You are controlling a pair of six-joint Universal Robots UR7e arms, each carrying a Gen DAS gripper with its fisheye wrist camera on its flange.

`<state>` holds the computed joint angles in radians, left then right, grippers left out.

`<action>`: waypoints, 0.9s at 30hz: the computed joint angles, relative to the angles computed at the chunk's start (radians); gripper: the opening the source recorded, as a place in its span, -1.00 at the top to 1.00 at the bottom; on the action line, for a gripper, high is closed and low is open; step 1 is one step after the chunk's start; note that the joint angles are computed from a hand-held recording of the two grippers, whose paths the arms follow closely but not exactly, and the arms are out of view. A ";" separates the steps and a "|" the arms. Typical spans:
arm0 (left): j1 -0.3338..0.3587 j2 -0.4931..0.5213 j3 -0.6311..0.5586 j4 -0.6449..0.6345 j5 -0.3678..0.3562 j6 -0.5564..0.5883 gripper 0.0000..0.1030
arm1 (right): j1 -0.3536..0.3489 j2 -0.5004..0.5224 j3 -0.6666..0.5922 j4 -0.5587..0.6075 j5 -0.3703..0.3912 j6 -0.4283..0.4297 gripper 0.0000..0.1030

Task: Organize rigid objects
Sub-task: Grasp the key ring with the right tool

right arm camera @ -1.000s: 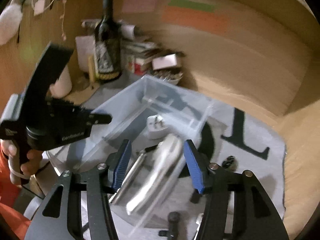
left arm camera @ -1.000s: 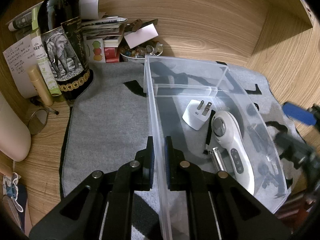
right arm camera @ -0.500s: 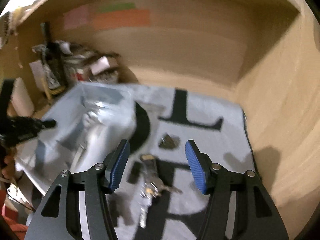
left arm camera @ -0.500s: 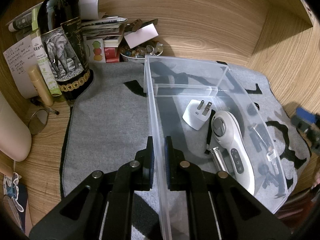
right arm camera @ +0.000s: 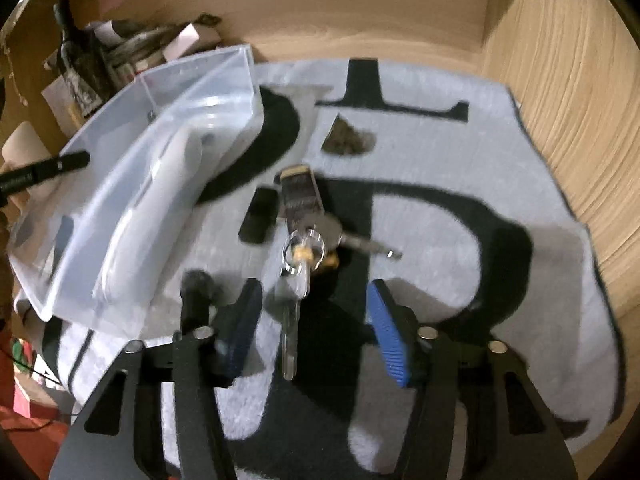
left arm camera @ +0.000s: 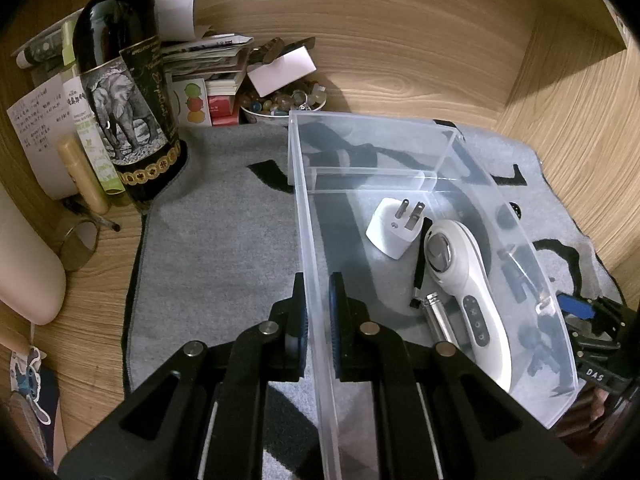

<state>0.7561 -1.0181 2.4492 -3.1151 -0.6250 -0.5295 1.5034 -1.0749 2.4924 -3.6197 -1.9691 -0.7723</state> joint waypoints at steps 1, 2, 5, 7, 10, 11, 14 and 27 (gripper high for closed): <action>0.000 0.001 0.000 0.002 0.001 -0.001 0.83 | 0.004 0.009 0.003 -0.021 -0.006 -0.009 0.15; -0.002 0.002 -0.002 0.004 0.002 -0.004 0.83 | 0.005 0.010 0.004 -0.024 -0.001 -0.010 0.29; -0.002 0.003 -0.002 0.003 0.002 -0.004 0.83 | 0.008 0.018 0.002 -0.029 0.007 -0.018 0.68; -0.002 0.004 -0.003 0.001 0.001 -0.004 0.83 | 0.017 0.029 0.005 -0.053 0.003 -0.029 0.82; -0.002 0.003 -0.002 0.003 0.001 -0.003 0.83 | 0.018 0.033 0.003 -0.061 0.012 -0.032 0.88; -0.001 0.002 -0.002 0.002 0.001 -0.001 0.83 | 0.016 0.028 0.005 -0.059 0.020 -0.028 0.89; -0.002 0.004 -0.003 0.003 0.001 -0.006 0.83 | 0.012 0.009 0.007 -0.050 0.044 -0.010 0.90; -0.003 0.006 -0.002 -0.001 0.003 -0.009 0.83 | 0.018 -0.053 0.007 0.009 -0.004 0.018 0.56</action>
<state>0.7527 -1.0119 2.4467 -3.1164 -0.6220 -0.5386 1.5210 -1.1275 2.4998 -3.6106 -1.9735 -0.7545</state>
